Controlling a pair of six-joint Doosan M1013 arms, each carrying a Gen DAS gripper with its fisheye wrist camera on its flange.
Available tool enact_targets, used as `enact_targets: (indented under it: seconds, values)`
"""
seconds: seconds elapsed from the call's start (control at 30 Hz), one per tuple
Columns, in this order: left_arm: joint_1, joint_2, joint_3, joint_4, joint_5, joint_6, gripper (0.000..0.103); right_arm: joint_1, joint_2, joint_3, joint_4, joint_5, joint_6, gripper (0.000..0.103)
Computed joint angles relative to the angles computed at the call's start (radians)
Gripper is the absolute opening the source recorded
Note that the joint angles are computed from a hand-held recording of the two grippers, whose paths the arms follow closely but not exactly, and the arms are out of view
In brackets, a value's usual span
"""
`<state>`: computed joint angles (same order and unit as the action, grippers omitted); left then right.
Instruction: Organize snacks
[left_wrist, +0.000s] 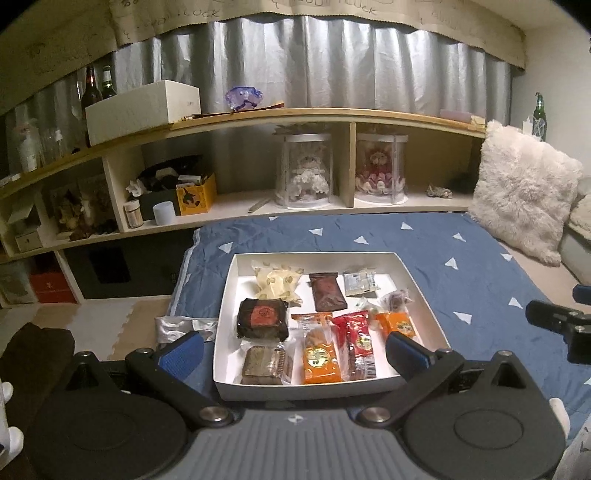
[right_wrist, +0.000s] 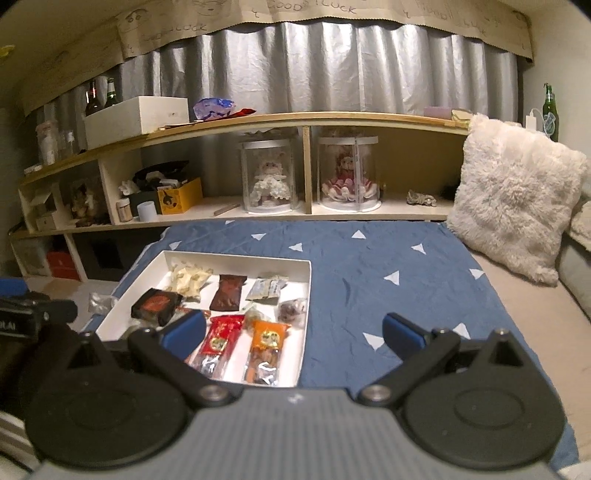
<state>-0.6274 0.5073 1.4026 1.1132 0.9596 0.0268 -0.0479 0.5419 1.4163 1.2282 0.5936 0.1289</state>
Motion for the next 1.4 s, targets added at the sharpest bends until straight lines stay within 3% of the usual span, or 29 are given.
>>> enact_targets:
  seconds: [0.17,1.4]
  values:
    - [-0.007,0.005,-0.003,-0.011,0.023,0.027,0.103,-0.004,-0.008,0.015,0.016,-0.001,-0.021,0.102]
    - [-0.011,-0.009,0.043,0.030,-0.035,-0.018,0.103,0.000,-0.036,0.074,0.058,-0.071,-0.098,0.102]
